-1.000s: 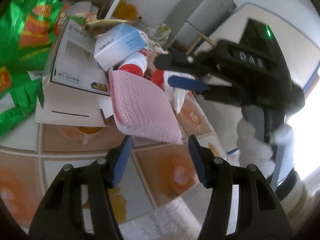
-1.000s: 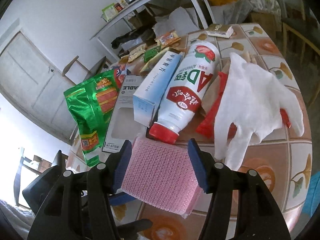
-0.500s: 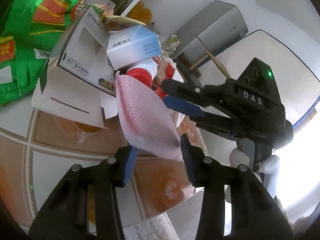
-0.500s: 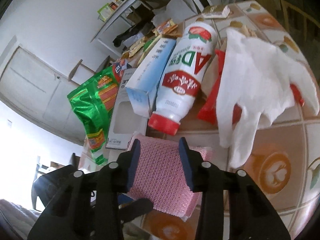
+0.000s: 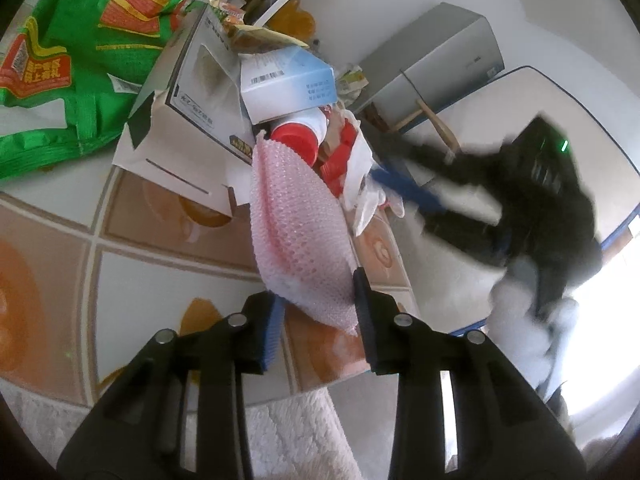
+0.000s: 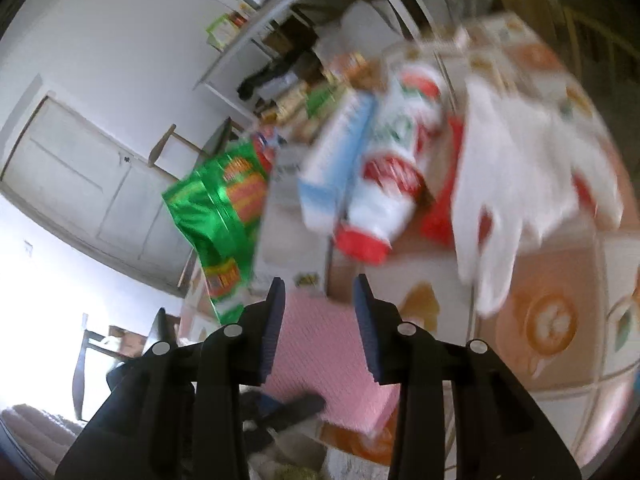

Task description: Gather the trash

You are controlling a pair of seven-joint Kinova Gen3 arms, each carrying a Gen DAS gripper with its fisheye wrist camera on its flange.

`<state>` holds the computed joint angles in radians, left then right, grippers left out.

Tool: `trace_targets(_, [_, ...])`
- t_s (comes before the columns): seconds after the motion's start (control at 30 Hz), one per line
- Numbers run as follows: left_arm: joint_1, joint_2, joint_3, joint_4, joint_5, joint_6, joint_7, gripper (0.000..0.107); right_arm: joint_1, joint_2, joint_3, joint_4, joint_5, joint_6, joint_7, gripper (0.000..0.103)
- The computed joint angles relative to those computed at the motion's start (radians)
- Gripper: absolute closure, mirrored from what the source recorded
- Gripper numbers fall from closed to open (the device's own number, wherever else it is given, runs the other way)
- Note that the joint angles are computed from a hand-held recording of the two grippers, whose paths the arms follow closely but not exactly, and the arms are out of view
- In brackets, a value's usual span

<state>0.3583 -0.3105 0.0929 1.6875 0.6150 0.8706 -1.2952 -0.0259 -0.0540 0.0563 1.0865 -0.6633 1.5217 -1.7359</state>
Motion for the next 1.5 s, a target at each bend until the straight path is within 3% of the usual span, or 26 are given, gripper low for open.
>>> trace_targets(0.13, [0.0,-0.014,0.002,0.004,-0.013,0.011,0.004,0.077,-0.036,0.075,-0.049,-0.185,0.129,0.017,-0.089,0.053])
trace_targets(0.23, [0.001,-0.019,-0.002,0.006,-0.013,0.014,0.0,0.077,-0.042,0.168,-0.071,-0.324,0.168,0.066,-0.157,0.047])
trace_targets(0.43, [0.005,-0.015,-0.016,0.01,0.002,0.016,-0.021,0.077,-0.083,0.355,-0.121,-0.588,0.279,0.246,-0.305,0.047])
trace_targets(0.83, [0.001,-0.015,-0.025,0.024,0.036,0.011,-0.051,0.077,-0.16,0.489,-0.154,-0.842,0.367,0.426,-0.388,0.048])
trace_targets(1.03, [-0.003,-0.016,-0.013,0.027,0.028,0.0,-0.04,0.077,-0.185,0.569,-0.159,-1.009,0.383,0.538,-0.431,0.062])
trace_targets(1.07, [-0.003,-0.015,-0.013,0.027,0.028,-0.001,-0.038,0.077,-0.184,0.569,-0.162,-1.007,0.384,0.539,-0.434,0.067])
trace_targets(1.3, [0.003,-0.015,-0.004,0.032,0.019,-0.02,-0.031,0.077,-0.131,0.448,-0.177,-0.77,0.356,0.392,-0.407,0.069])
trace_targets(1.5, [0.002,-0.019,-0.002,0.035,0.009,-0.028,-0.008,0.077,-0.079,0.395,-0.179,-0.704,0.291,0.366,-0.41,0.071])
